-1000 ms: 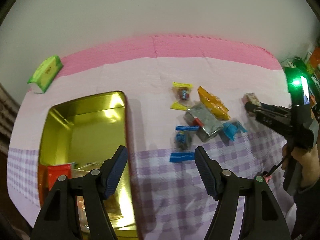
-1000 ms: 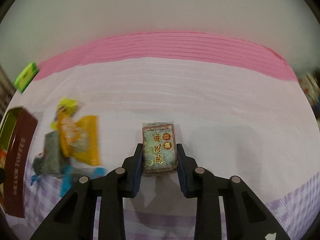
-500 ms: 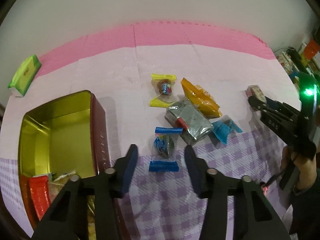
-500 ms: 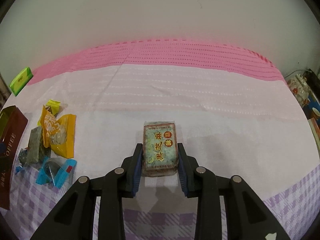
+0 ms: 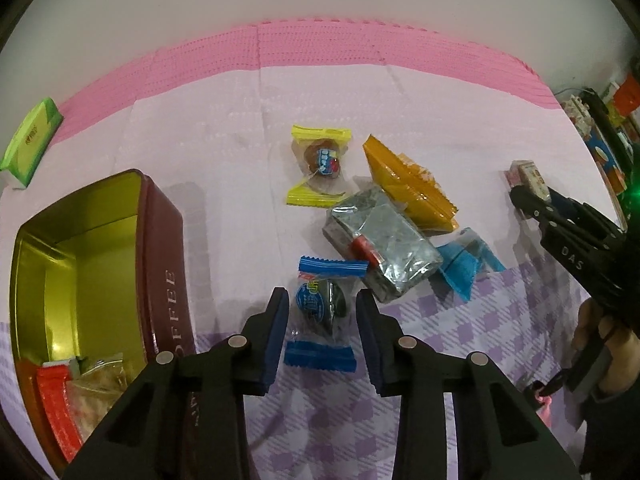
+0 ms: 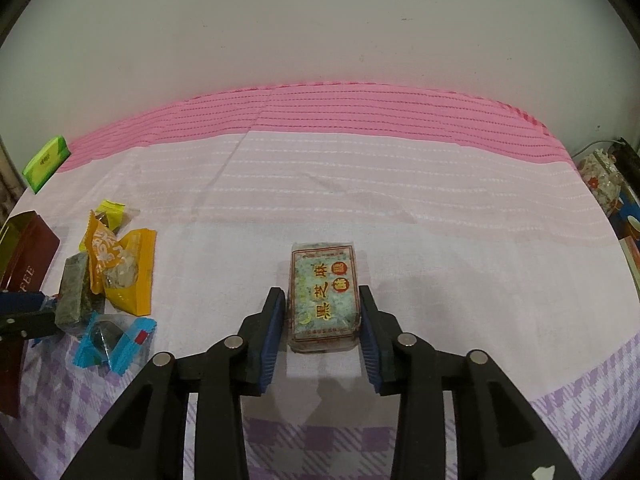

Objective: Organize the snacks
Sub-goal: 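Grasp the blue-wrapped candy with the left gripper while right holds the cake box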

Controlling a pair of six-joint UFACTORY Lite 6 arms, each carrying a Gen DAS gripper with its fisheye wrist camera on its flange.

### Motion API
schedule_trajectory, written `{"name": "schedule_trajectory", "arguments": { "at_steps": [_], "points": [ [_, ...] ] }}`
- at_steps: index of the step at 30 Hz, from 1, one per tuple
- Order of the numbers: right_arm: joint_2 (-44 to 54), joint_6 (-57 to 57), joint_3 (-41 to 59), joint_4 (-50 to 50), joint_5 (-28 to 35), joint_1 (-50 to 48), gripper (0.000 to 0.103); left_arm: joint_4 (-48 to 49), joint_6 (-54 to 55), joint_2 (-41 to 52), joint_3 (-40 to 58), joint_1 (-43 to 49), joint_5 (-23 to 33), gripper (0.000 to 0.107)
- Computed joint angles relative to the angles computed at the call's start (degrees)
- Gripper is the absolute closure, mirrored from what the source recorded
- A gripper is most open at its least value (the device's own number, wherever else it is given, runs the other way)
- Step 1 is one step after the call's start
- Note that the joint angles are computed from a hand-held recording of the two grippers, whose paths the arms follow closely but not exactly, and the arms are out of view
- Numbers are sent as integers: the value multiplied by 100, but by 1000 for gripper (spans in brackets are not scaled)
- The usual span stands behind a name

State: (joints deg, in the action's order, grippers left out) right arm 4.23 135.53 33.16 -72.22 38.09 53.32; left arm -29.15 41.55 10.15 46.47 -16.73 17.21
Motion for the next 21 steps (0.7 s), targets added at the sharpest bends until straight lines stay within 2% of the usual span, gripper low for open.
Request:
{"name": "schedule_trajectory", "arguments": {
  "at_steps": [7,10,21],
  "points": [
    [56,7,38,-8,-1,0,68,-219,275,27,-107,-70,-240,76],
    [77,-2,53,-2,4,-1,68,-26,86,-83,-239,-104,-387,78],
    [88,-6,54,20,23,23,67,110,-100,-701,-587,-94,-255,79]
  ]
}}
